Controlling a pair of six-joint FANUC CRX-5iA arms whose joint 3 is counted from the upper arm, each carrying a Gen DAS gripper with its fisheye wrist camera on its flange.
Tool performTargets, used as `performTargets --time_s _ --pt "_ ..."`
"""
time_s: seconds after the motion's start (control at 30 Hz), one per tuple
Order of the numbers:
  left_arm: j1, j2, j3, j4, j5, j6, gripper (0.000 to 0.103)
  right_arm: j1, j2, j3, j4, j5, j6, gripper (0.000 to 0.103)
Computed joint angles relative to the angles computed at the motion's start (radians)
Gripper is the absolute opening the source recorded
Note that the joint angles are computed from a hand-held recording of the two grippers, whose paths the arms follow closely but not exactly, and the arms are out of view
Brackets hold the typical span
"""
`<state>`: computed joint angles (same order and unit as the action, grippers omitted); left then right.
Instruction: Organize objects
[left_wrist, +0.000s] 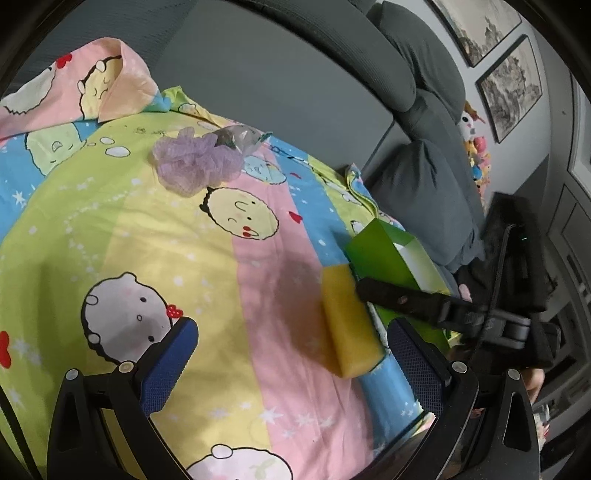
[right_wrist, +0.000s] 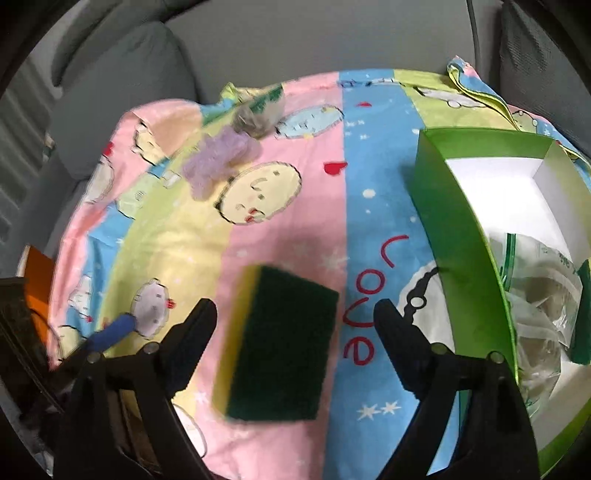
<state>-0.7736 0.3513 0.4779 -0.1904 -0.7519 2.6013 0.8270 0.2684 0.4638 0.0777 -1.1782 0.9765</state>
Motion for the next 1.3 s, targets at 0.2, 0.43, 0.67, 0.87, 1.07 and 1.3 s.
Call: performTargets --time_s 0.2,0.43,0.67,0.87,1.07,1.3 --pt "-0.013 0.04 0.052 0.029 -0.022 -0.062 0.102 -0.007 -0.044 -0.052 0.012 0.06 -0.036 0.086" --pt "-0.024 0.1 0.128 0.072 -0.07 -0.116 0.102 -0.011 -0.058 -0.064 -0.004 0.068 -0.039 0.079" --pt "-0.027 0.134 0.165 0.083 -0.1 -0.101 0.102 -0.055 -0.037 -0.032 -0.136 0.036 -0.014 0.078" --pt "-0.025 0.132 0.156 0.077 -0.101 -0.077 0.102 -0.075 -0.021 -0.013 -0.198 0.016 -0.022 0.074" --pt "-0.022 0.129 0.149 0.076 -0.099 -0.078 0.102 -0.108 -0.042 -0.011 -0.294 0.056 0.046 0.073" --pt "-0.023 0.152 0.183 0.066 -0.145 -0.074 0.102 -0.181 -0.023 0.051 -0.553 0.01 0.205 0.074"
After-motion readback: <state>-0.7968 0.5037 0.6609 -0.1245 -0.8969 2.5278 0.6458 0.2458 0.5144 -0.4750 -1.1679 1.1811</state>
